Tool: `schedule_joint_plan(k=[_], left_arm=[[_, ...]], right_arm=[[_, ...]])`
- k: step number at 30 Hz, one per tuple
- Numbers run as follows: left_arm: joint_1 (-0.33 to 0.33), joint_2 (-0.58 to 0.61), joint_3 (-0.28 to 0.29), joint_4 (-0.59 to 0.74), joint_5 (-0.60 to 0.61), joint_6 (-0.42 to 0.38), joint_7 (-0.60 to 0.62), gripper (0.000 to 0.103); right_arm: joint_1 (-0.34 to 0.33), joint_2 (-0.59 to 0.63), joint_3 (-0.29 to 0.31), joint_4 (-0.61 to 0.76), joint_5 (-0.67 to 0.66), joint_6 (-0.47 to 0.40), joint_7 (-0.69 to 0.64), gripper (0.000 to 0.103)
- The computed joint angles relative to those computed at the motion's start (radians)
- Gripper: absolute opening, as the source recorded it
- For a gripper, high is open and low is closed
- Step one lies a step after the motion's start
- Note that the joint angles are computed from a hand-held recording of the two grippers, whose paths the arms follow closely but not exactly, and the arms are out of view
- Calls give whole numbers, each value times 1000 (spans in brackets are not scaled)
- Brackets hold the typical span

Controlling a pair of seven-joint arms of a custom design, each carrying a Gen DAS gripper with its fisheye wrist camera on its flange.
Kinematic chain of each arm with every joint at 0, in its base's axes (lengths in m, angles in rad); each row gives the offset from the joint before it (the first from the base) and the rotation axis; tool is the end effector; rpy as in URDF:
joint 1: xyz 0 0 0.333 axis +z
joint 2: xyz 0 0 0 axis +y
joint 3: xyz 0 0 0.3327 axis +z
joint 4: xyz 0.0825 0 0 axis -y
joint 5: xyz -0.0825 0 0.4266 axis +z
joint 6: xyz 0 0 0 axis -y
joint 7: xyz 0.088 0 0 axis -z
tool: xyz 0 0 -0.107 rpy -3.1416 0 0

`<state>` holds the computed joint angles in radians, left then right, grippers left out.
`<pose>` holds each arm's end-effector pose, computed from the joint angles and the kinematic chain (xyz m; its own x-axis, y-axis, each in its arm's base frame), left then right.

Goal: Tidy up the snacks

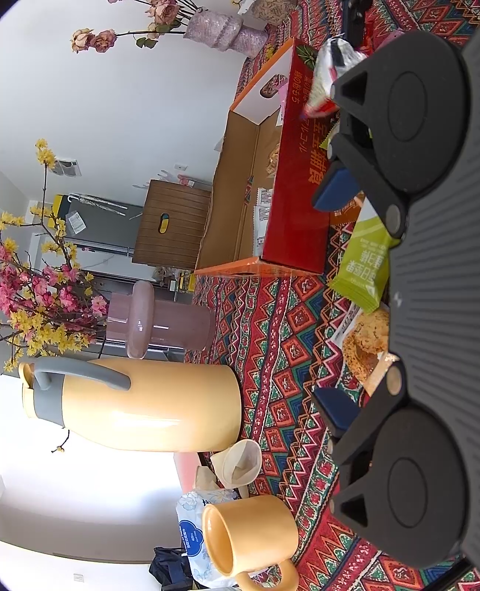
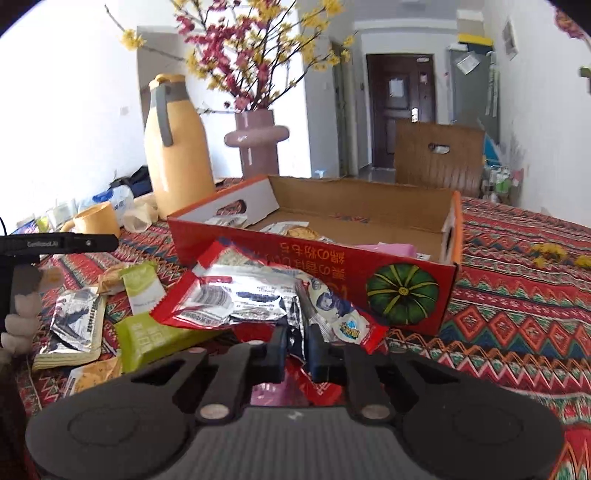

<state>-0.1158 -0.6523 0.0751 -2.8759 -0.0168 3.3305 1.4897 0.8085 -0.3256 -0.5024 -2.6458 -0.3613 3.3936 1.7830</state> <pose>0.3877 -0.0131 0.4839 -0.0091 -0.9914 0.1309 -0.4533 -0.1126 -0.8842 0.4436 0.1739 0.4522 0.4570 -0.8858 -0.0808 -0.4793 -0.1687 -0.8613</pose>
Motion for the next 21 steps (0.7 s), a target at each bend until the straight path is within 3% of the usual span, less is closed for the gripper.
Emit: schedule_joint_plan(k=[6,10,13,16,19,20,21], left_arm=[[11,2,-10,3,-1,-8,-3,103],[27,2,-26,4,-6,-11,-10,103],[35,3,-36,6,-7,-15,-13,103],[41,5,-42,6,-8,-15,-15,103],[51,5,-52,6,-8,-15,-18,103],[54,6,-56,7,-9,-16,-20,103],[58,6,-60,7,-9,-16,-21,103]], right_arm=[[-378,-36,427,-103,202,151,-41,1],[-514,-92,614,-161,361,211,-81,0],[-542,-153,666,-214,440,211,-80,0],[-548,-218,685,-266,472,155,-70,1],[-513,-267,636,-303,446,110,-48,13],[-513,-279,632,-310,437,109,-47,28],[-504,-287,616,-313,421,112,-48,57]])
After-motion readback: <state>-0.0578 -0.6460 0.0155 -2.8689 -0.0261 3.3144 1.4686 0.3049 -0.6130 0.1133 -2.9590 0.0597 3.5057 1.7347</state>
